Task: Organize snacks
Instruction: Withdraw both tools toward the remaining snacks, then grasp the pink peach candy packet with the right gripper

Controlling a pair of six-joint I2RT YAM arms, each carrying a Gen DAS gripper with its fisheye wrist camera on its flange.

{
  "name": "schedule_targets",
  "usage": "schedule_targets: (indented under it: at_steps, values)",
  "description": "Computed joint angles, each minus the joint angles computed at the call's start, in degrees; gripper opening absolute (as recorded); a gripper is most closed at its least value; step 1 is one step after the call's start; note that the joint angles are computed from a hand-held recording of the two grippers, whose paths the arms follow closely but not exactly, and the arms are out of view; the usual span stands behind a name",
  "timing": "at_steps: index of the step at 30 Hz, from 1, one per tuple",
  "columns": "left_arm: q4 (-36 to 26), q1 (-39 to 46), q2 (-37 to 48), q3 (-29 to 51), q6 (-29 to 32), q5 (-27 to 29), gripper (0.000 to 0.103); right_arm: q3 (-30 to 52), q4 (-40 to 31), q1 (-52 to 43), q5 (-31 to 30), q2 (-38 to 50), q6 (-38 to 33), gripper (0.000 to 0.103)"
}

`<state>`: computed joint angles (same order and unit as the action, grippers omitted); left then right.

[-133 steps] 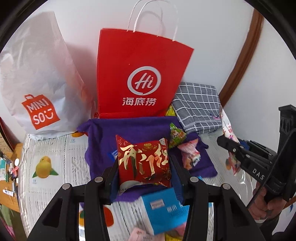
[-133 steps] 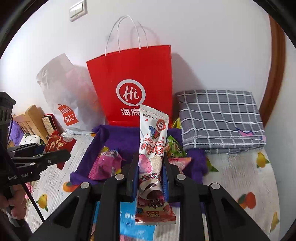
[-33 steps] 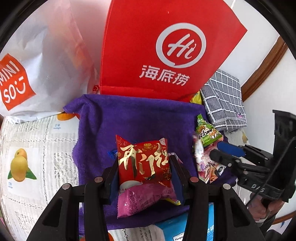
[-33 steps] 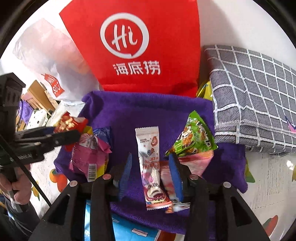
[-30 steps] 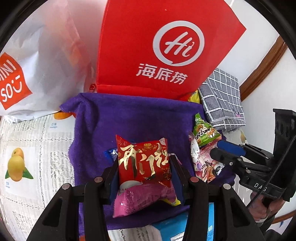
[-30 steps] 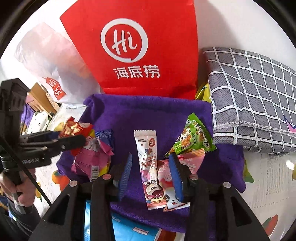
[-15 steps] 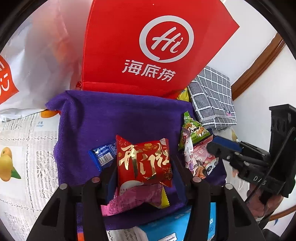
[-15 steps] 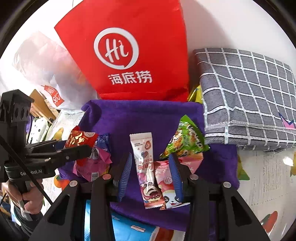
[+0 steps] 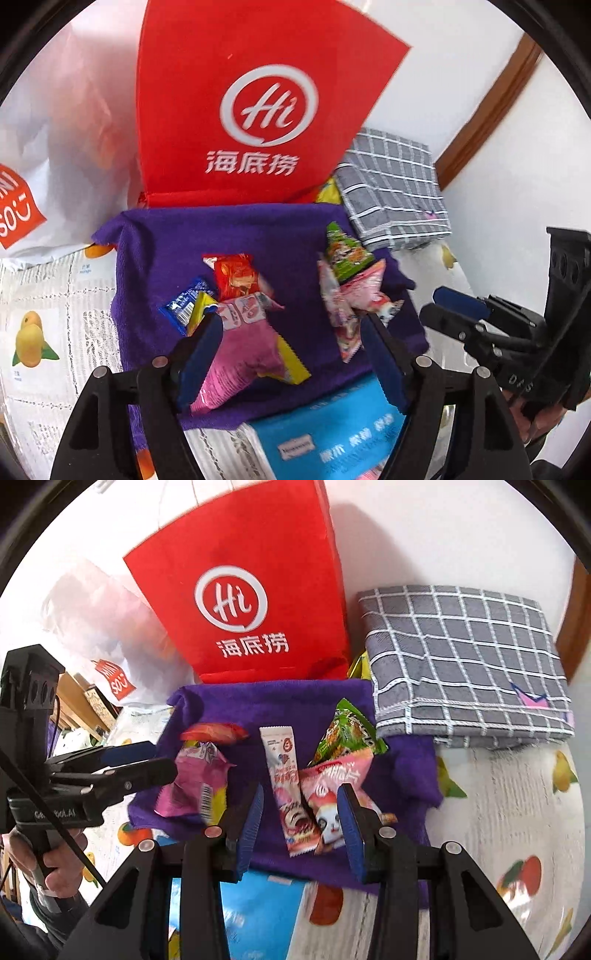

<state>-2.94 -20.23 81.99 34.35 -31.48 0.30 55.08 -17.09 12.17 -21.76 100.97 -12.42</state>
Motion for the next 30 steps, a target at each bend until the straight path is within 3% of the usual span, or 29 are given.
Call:
schedule_targets:
  at_steps: [6, 10, 13, 22, 25, 30]
  values:
    - [-5.92, -3.03, -5.86, 0.42, -1.69, -3.49, 0.076, -7.79, -0.91, -1.93, -0.27, -11.67, 0.1, 0.043]
    - [-8.19, -5.73, -12.16, -2.38, -3.16, -4.7, 0.076, -13.7, -0.12, -0.77, 4.53, -19.7, 0.4, 0.046]
    - [-11.2, -8.55, -16.84, -4.33, -4.83, -7.07, 0.075, -17.49, -0.87, -0.41, 4.16, -24.17, 0.32, 0.046]
    - [-22.56, -17.83, -32.39, -10.95, -14.14, -14.75, 0.074, -30.04, -0.69, 4.87, 5.37, -34.58, 2.52, 0.046]
    - [-26.61, -22.02, -36.88, -13.37, -18.63, -17.64, 0.074, -33.73, 1.9, 5.89, 4.38, -33.98, 2.66, 0.046]
    - [-32.32, -29.42, -41.45, -16.23, -26.56, -22.13, 0.074, -36.59, 7.87, 6.3, 3.96, -25.68, 3.2, 0.046]
